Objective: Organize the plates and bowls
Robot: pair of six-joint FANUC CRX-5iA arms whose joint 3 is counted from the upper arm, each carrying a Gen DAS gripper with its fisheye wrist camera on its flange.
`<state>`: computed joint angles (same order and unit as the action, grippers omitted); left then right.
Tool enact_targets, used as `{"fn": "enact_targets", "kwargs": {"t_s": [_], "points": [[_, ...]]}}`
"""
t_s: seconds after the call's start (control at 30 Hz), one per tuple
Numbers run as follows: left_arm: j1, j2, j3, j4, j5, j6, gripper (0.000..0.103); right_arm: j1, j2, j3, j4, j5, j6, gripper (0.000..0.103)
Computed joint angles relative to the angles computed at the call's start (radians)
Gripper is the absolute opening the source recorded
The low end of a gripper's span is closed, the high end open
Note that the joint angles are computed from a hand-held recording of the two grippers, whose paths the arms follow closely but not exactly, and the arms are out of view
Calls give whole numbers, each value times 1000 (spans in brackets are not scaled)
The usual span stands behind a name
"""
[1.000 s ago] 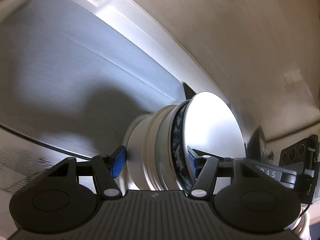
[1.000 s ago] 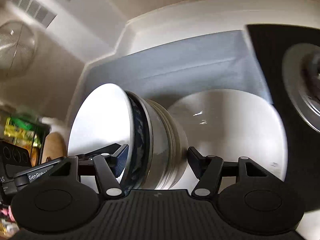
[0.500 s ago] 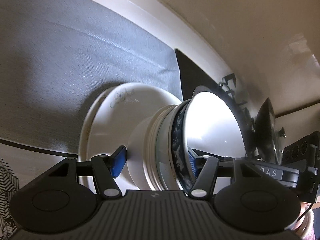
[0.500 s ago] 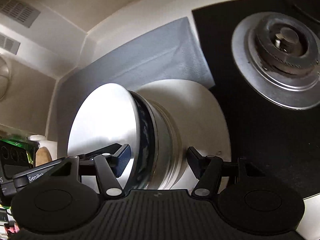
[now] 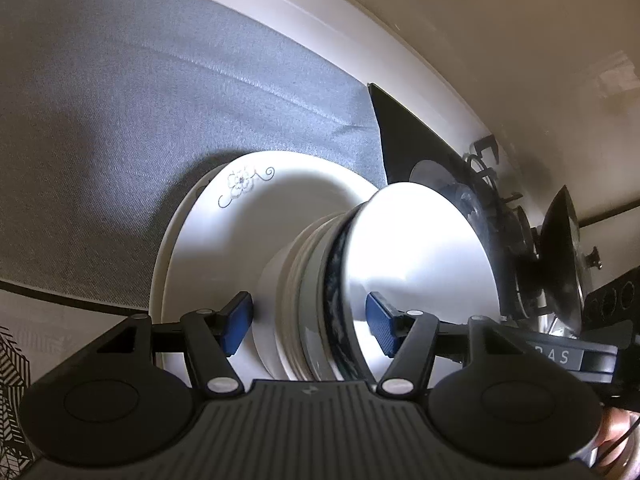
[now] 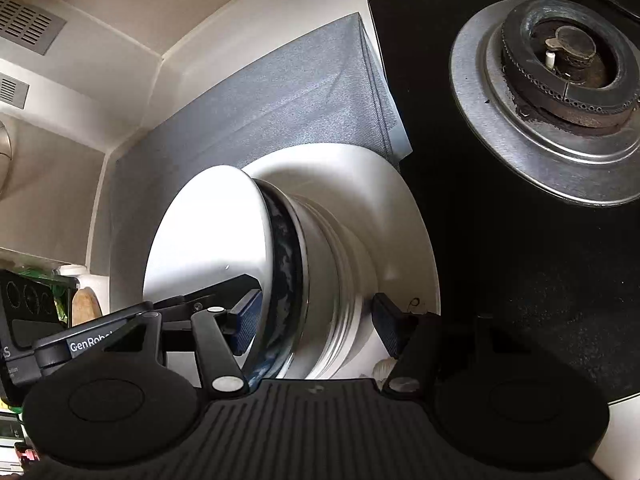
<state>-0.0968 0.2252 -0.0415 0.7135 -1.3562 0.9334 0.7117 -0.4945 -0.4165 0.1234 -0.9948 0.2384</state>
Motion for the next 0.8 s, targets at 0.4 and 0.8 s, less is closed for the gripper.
{"fn": "enact_targets", "kwargs": {"t_s": [0.4, 0.8], "points": [[47, -91, -45, -21, 37, -55, 98, 147, -39, -52, 213, -37, -194, 95], [211, -409, -331, 228, 198, -572, 103, 582, 37, -119, 785, -451, -603, 101]]}}
